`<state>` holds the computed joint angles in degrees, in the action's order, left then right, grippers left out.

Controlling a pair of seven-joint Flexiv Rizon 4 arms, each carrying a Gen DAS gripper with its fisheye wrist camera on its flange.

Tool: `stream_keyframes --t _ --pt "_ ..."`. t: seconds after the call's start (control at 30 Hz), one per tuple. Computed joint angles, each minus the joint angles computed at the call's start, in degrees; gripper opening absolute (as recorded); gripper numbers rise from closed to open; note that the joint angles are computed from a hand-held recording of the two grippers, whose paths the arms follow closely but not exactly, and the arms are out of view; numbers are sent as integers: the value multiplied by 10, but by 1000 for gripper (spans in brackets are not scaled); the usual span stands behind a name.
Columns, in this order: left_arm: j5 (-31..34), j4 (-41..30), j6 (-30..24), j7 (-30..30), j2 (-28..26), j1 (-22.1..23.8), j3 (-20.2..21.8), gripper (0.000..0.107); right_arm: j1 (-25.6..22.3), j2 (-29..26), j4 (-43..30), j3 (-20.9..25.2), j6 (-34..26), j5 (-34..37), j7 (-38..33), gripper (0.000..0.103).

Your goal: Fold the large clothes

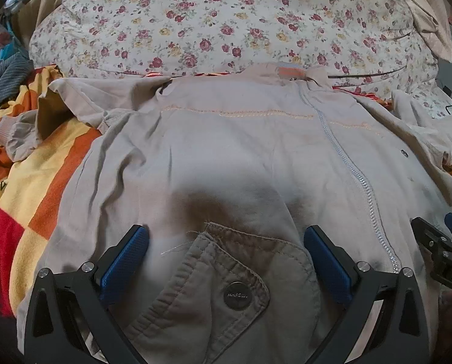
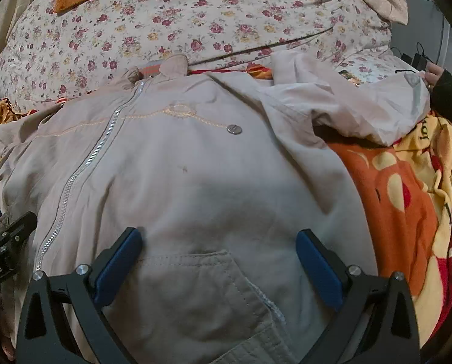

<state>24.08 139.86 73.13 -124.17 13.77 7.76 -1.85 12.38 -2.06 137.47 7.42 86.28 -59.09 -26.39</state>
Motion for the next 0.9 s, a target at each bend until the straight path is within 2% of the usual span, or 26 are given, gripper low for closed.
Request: stream_keyframes --t 0.23,0.4,0.53,0.73,0.9 --pt "2 4 14 -10 0 6 -3 96 4 1 0 3 -5 24 -19 103" --pt "14 -1 2 -19 0 7 -9 96 -3 1 2 -4 5 -14 9 103" --pt "15 -3 0 -19 -1 5 -6 96 -1 3 2 2 -5 -3 8 103" --pt "16 -3 -1 -18 -1 3 -4 96 -8 3 2 -3 4 -34 33 103" --pt "19 -4 -3 -21 -1 4 -5 96 -6 4 2 2 5 -9 22 103"
